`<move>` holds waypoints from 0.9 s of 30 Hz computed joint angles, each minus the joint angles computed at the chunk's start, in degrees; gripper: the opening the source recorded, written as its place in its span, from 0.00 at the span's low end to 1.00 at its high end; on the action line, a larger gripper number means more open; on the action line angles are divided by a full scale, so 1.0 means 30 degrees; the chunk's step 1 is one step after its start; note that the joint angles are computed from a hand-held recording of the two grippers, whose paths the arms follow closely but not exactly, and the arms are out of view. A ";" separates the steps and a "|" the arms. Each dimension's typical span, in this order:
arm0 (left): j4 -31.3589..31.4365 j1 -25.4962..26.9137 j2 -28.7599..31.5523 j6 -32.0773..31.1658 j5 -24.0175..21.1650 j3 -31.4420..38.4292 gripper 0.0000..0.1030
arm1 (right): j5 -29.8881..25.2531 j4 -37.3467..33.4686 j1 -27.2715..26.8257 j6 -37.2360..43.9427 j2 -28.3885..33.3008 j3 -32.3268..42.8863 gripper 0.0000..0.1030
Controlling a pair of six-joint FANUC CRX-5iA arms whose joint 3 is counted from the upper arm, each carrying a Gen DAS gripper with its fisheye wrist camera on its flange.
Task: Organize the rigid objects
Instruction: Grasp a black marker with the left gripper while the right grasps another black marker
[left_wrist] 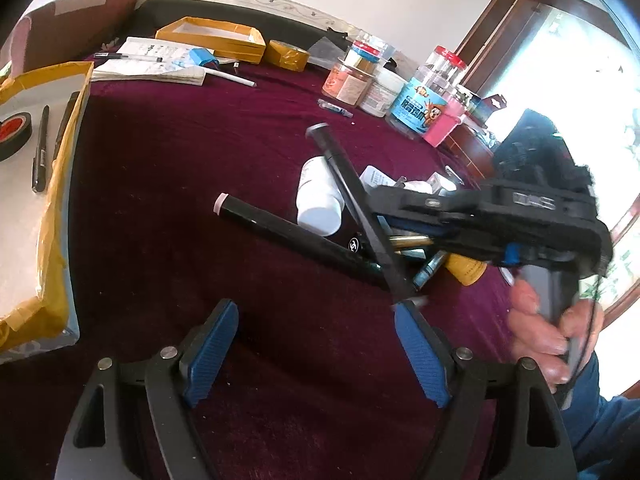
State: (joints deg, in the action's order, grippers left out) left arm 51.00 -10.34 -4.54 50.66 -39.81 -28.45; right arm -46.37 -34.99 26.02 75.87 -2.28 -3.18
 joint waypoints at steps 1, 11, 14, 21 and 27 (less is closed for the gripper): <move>0.0036 0.0000 -0.0004 -0.0025 -0.0010 -0.0011 0.82 | -0.0508 -0.0603 -0.0226 0.1009 -0.0099 0.0202 0.06; -0.0113 -0.0039 -0.0040 0.0105 0.0028 -0.0007 0.83 | -0.2766 0.3389 0.1446 0.1347 -0.0050 0.0351 0.01; -0.0248 -0.0081 -0.0101 0.0255 0.0115 -0.0041 0.83 | -0.2286 0.3459 0.1344 0.0727 0.0110 0.0037 0.01; -0.4607 -0.0694 -0.0175 0.4277 0.0668 0.1146 0.84 | -0.1337 0.4207 0.1867 0.0595 -0.0095 -0.0629 0.13; -1.5621 -0.3298 0.1859 1.2841 -0.2201 0.6708 0.90 | -0.1075 0.5873 0.2737 -0.0234 0.0008 -0.0749 0.16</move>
